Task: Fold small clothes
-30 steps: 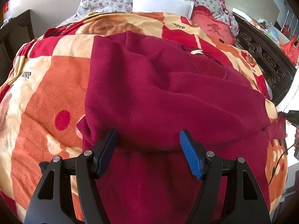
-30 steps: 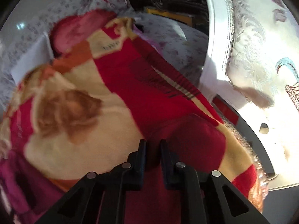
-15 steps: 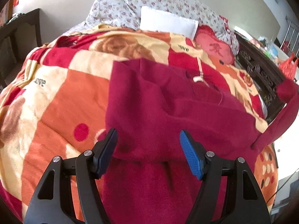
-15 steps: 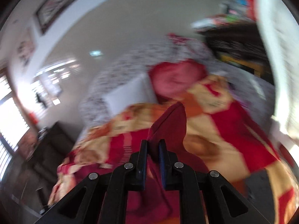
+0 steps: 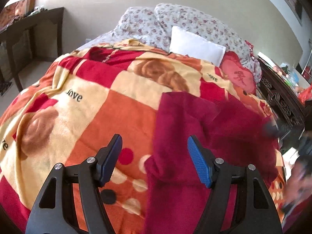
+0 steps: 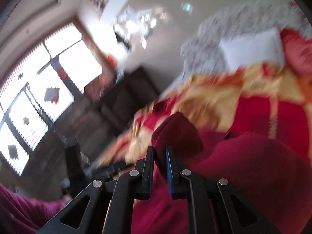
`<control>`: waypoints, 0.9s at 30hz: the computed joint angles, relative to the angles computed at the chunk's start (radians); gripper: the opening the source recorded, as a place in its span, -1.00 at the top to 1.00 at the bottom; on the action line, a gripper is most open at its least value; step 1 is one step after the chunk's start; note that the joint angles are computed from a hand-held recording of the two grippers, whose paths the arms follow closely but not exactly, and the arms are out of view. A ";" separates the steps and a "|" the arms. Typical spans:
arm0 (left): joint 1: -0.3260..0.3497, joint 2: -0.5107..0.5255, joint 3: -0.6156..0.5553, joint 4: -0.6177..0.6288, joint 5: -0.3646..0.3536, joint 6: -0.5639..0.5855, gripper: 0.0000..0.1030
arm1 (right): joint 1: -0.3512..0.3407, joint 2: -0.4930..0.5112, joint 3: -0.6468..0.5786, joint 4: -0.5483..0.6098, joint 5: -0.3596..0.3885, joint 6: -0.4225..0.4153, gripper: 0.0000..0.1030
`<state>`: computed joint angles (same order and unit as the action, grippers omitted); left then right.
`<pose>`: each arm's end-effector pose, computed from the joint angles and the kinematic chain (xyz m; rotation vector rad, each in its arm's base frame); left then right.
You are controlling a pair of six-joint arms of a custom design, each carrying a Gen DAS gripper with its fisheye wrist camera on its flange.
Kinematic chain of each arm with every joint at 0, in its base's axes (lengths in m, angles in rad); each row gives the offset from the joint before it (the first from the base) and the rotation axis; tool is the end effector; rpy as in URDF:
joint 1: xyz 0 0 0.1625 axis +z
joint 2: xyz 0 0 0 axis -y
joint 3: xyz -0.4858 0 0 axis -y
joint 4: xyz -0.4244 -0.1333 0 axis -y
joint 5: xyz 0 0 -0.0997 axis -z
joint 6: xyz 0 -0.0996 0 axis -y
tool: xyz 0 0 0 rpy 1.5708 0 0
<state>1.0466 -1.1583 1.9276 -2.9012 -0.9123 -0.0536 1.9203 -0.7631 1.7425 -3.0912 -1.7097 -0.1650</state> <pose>-0.1451 -0.6391 0.2987 0.3449 2.4991 -0.9379 0.3602 -0.6393 0.1127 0.6936 -2.8595 0.8312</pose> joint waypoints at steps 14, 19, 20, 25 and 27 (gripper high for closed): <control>0.023 0.061 -0.057 0.095 -0.184 -0.008 -0.36 | -0.033 -0.171 0.255 -0.074 -0.160 0.081 0.11; 0.020 0.099 -0.084 0.139 -0.190 0.000 -0.36 | -0.052 -0.238 0.357 -0.170 -0.184 0.151 0.11; 0.026 0.110 -0.096 0.159 -0.213 -0.011 -0.36 | -0.061 -0.250 0.380 -0.191 -0.188 0.175 0.11; 0.051 0.144 -0.131 0.191 -0.299 -0.076 -0.29 | -0.083 -0.296 0.450 -0.248 -0.195 0.249 0.11; 0.047 0.150 -0.132 0.173 -0.304 -0.069 0.31 | -0.073 -0.297 0.459 -0.270 -0.246 0.245 0.11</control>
